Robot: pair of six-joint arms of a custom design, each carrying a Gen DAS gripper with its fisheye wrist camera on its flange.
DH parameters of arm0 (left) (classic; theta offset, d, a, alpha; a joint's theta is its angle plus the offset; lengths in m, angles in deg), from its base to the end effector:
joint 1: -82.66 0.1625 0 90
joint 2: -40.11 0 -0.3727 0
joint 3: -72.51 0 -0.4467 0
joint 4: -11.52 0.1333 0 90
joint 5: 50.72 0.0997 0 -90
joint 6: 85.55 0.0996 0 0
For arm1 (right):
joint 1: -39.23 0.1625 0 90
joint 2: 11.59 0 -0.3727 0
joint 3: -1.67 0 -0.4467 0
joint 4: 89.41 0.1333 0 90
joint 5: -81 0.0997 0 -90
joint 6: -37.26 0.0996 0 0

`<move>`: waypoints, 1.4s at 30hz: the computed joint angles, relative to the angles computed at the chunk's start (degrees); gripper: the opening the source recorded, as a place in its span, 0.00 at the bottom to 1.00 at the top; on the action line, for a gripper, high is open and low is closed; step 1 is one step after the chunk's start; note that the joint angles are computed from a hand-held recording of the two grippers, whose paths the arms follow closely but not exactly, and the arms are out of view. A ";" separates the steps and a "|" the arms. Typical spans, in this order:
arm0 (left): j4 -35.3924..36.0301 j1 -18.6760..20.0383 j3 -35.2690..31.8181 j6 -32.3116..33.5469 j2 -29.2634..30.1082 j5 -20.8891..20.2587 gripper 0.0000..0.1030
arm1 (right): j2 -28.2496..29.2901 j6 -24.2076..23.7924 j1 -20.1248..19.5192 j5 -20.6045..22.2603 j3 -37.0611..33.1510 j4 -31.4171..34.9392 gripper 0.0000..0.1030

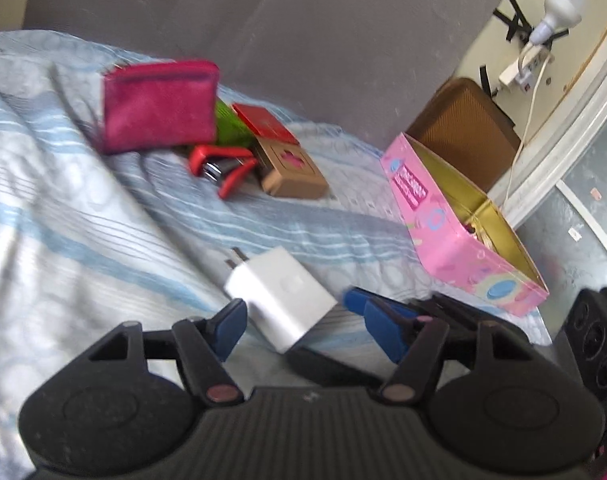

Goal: Organize rigid objects
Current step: 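Carry the charger cube into the pink tin and release it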

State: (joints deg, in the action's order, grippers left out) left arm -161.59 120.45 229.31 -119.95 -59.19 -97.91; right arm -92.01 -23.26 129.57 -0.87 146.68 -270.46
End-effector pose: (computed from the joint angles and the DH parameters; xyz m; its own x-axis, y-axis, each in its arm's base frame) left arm -0.1149 -0.3434 0.1308 -0.9651 0.0177 -0.2614 0.2029 0.6818 -0.7029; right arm 0.1497 -0.3860 0.0827 -0.4824 -0.8132 0.3256 -0.8641 0.3806 -0.3295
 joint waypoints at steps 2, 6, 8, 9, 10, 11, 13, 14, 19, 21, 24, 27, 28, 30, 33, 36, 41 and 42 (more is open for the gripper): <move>-1.53 1.04 -1.57 -0.16 4.04 0.86 0.63 | 3.56 0.53 1.73 -2.82 -2.10 -0.73 0.65; -2.67 1.10 -2.94 0.15 6.01 1.51 0.62 | 6.74 2.07 2.66 -4.49 -3.71 -3.45 0.50; -4.47 1.36 -3.82 1.29 7.13 0.35 0.62 | 5.47 2.69 1.33 -2.86 -2.99 -3.68 0.50; -5.60 1.27 -4.58 2.07 8.25 -0.03 0.62 | 4.83 2.89 0.67 -2.00 -2.43 -4.43 0.50; -6.79 1.09 -5.53 3.04 9.76 -0.23 0.62 | 4.26 2.90 0.10 -1.16 -1.82 -5.71 0.50; -7.67 0.84 -6.53 4.18 11.14 -0.35 0.62 | 3.84 2.66 -0.40 -0.41 -1.20 -7.54 0.50; -9.32 0.13 -9.30 6.76 14.81 -0.41 0.62 | 3.20 1.53 -1.15 0.93 -0.13 -12.27 0.50; -9.89 -0.16 -10.95 8.11 16.74 -0.48 0.62 | 2.80 0.87 -1.58 1.56 0.14 -14.11 0.50; -13.18 -0.30 -21.24 16.88 27.66 -3.12 0.62 | -0.80 1.03 -4.36 4.70 -0.55 -18.84 0.50; -13.91 0.10 -25.44 19.65 31.93 -5.09 0.62 | -2.24 2.26 -5.78 5.64 -1.59 -19.19 0.50; -13.30 0.81 -32.02 23.34 38.28 -7.81 0.62 | -3.49 3.76 -8.02 6.49 -3.20 -20.75 0.50; -11.50 1.55 -37.70 25.76 43.53 -9.58 0.62 | -3.40 5.54 -10.25 6.98 -5.12 -22.19 0.50; -10.67 1.81 -39.60 26.16 45.23 -10.02 0.62 | -3.23 6.13 -10.94 7.12 -5.87 -22.39 0.50; -9.53 2.47 -42.39 26.77 47.85 -10.86 0.62 | -1.66 7.34 -11.97 6.99 -7.85 -23.34 0.50; -8.06 3.61 -45.91 27.20 51.22 -11.00 0.63 | 0.75 8.52 -13.23 6.55 -10.60 -23.71 0.50; -8.30 3.47 -48.17 27.48 54.26 -6.69 0.64 | 3.48 10.99 -14.26 6.29 -12.16 -26.36 0.54; -12.47 2.95 -46.05 26.76 53.78 -4.16 0.71 | 4.50 8.24 -16.38 11.76 -11.27 -31.47 0.59; -13.25 2.54 -45.18 26.49 53.28 -3.39 0.71 | 4.54 7.73 -16.64 12.24 -10.62 -32.52 0.60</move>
State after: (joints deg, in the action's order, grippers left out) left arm -174.83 122.98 184.12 -93.46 -5.91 -101.30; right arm -87.47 -15.52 112.94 11.38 136.06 -302.98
